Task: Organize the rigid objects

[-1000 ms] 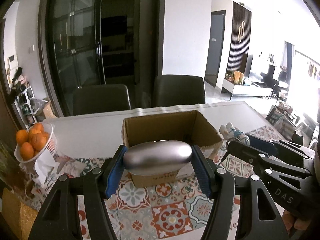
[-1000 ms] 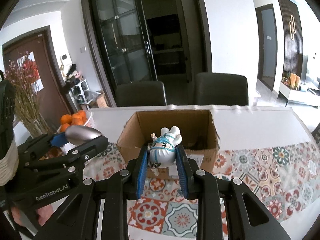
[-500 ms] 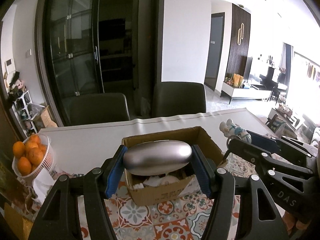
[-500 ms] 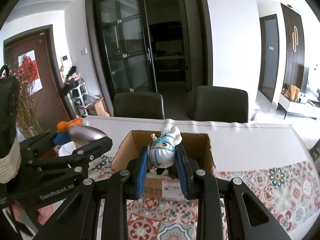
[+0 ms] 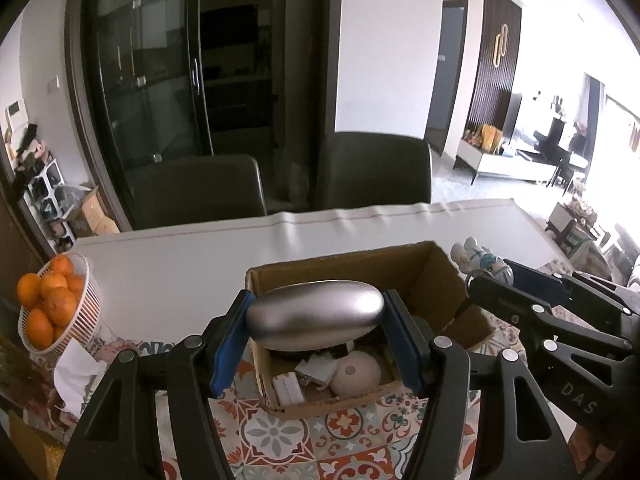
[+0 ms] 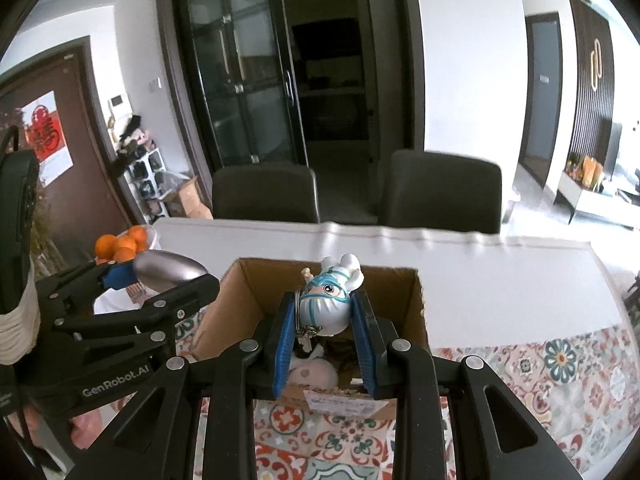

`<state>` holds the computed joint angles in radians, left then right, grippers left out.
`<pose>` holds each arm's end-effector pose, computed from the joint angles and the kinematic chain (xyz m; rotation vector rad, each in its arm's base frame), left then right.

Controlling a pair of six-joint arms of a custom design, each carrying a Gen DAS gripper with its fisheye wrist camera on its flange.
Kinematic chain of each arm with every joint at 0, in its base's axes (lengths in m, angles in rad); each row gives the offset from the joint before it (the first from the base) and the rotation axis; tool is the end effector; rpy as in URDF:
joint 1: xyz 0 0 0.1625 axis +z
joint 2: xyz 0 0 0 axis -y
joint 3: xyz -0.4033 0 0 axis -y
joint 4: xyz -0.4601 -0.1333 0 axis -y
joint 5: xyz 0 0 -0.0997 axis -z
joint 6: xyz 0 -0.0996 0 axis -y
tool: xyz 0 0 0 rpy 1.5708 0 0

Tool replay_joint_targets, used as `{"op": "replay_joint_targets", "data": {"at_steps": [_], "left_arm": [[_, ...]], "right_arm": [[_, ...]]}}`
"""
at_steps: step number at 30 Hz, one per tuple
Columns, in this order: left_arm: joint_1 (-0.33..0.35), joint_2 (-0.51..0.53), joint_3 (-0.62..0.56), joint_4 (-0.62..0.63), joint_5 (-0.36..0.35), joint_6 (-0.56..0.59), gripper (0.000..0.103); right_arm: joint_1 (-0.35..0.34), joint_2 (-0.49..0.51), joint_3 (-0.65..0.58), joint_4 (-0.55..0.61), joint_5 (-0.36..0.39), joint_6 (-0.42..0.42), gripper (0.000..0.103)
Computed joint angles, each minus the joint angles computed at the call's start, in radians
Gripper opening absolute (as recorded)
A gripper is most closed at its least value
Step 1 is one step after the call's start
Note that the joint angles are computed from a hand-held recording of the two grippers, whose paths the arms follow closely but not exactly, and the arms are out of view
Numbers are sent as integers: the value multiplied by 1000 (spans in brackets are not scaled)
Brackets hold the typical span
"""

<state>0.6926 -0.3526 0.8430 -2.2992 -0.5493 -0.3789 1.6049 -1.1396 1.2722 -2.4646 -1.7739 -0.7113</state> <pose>-0.5483 -0.7385 0.0580 0.4123 2.2310 -0.9647 0.1392 -0.7598 0.4662 0.8370 -2.4280 0.8816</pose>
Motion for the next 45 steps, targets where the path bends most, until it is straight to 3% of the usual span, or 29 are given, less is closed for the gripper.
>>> {"op": "replay_joint_targets", "data": {"at_steps": [12,22,25,27,29,30,36,45], "left_arm": [[59,80,-128,199,-67,-93,63],[89,138,-241,439,-117,-227,63],[92,135,-239,457,-141,-241,64],[88,123,-218,442,-137,-246,65],[79,111,-200,449,-112,-271,78],[73,95,-168,415,-105,-261,79],[42,47,-98,435,-40,-322,90],[-34,-63,77,391,44,-394,103]], "right_arm": [[-31,117,-126,123,-85,42,29],[-49,159,-160,195,-149,56,29],[-50,163,-162,212,-162,63,30],[-50,162,-161,211,-164,66,41],[-46,155,-150,190,-176,66,50],[-45,152,-146,183,-178,66,53],[-35,105,-94,135,-212,83,67],[-19,-34,61,28,-215,80,78]]}}
